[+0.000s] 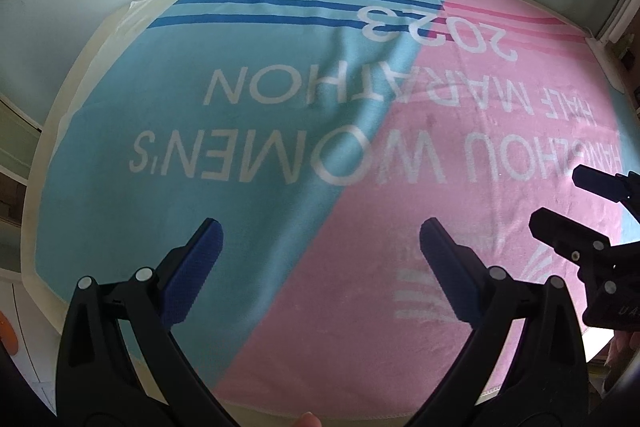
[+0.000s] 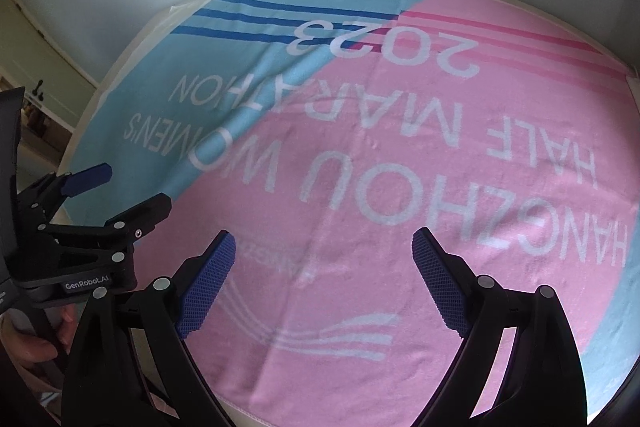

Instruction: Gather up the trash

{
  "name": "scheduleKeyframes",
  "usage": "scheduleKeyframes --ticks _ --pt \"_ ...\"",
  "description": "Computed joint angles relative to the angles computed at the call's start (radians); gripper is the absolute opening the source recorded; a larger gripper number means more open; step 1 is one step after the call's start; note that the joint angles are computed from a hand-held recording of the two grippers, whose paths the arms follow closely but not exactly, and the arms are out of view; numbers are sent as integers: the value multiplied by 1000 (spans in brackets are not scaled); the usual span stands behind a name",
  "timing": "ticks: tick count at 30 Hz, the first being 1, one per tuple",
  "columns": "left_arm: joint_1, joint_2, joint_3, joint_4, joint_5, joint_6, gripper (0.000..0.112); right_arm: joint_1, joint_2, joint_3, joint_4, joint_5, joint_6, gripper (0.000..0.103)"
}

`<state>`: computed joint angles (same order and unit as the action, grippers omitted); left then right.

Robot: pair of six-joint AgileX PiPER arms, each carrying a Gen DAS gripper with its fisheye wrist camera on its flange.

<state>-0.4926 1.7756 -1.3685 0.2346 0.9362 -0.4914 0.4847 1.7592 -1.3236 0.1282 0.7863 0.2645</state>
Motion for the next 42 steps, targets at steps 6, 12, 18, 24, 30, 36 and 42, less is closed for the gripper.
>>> scheduleKeyframes --ticks 6,12,18,24,30,36,42 --pt "210 65 -34 -99 -57 324 97 154 206 -216 -332 16 503 93" --pt "396 212 -163 -150 -112 588 97 268 457 -510 -557 112 864 93" --pt "477 301 -236 -206 -163 730 98 325 649 -816 -631 308 941 96" --pt "500 304 -225 -279 -190 770 97 335 698 -899 -645 366 932 97" --pt "520 314 -232 -333 -180 794 97 344 693 -881 -668 359 955 97" --pt "498 320 -261 -279 -151 783 97 333 710 -929 -626 391 915 97" --pt "463 243 -220 -260 -202 824 97 329 685 -949 -632 414 891 97"
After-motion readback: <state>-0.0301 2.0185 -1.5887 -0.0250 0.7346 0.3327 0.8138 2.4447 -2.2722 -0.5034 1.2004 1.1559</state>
